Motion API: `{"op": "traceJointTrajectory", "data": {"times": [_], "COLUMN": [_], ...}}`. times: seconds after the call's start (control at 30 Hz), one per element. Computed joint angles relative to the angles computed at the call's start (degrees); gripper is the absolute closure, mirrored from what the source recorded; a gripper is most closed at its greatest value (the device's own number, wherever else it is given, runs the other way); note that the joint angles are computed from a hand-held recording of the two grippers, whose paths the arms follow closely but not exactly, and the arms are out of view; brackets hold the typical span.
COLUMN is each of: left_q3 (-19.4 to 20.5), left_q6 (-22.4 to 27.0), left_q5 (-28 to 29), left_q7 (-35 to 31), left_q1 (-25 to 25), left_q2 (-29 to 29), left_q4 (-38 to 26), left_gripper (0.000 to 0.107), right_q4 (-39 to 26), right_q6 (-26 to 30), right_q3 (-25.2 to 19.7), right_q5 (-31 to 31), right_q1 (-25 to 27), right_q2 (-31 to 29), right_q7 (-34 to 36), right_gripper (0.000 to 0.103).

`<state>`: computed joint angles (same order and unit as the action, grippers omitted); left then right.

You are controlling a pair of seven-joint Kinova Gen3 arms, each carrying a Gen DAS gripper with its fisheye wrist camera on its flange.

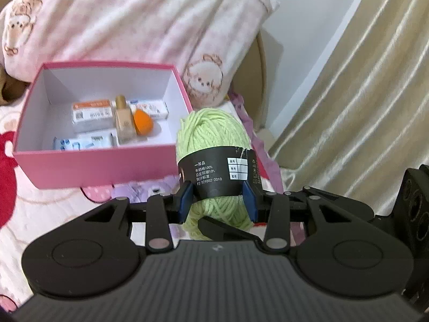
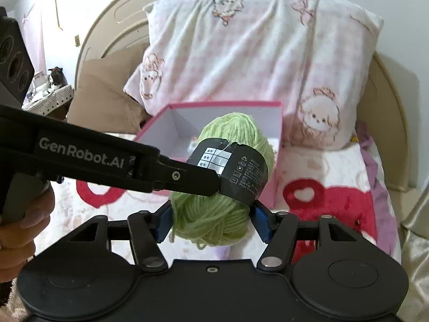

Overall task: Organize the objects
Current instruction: 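Lift the yarn ball with the left gripper into the pink box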

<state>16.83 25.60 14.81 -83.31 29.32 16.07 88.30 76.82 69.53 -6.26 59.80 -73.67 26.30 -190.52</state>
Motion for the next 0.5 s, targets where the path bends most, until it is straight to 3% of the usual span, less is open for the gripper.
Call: {"op": "traceJointTrajectory", "data": {"times": [0.2,0.4,0.5], "left_q3": [-0.67,-1.84,-1.40], "left_q6": [1.87,6.07,9.20], "left_q5": [0.51,0.99,1.64], "left_q7": [-0.34,0.57,-0.11], "left_q1": [-1.80,-2.95,-3.98], "left_q2": [0.48,5.33,8.64], "left_q4": [-3.75,-12.44,-17.92], "left_gripper": [0.069,0.069,0.069], "right_q4": [-4.73,-11.14,-14.88], "right_q6": [-1.28,-4.60,-3.70], "right_q3": [0.63,1.51,2.60], "right_q5": [-1.66,-10.37,-13.42], "right_q1": [2.76,9.04,10.86], "right_q2": [0.10,-0.11,1.32], "right_q7": [6.79,15.96,21.60], "right_gripper": [0.037,0.037,0.037]}}
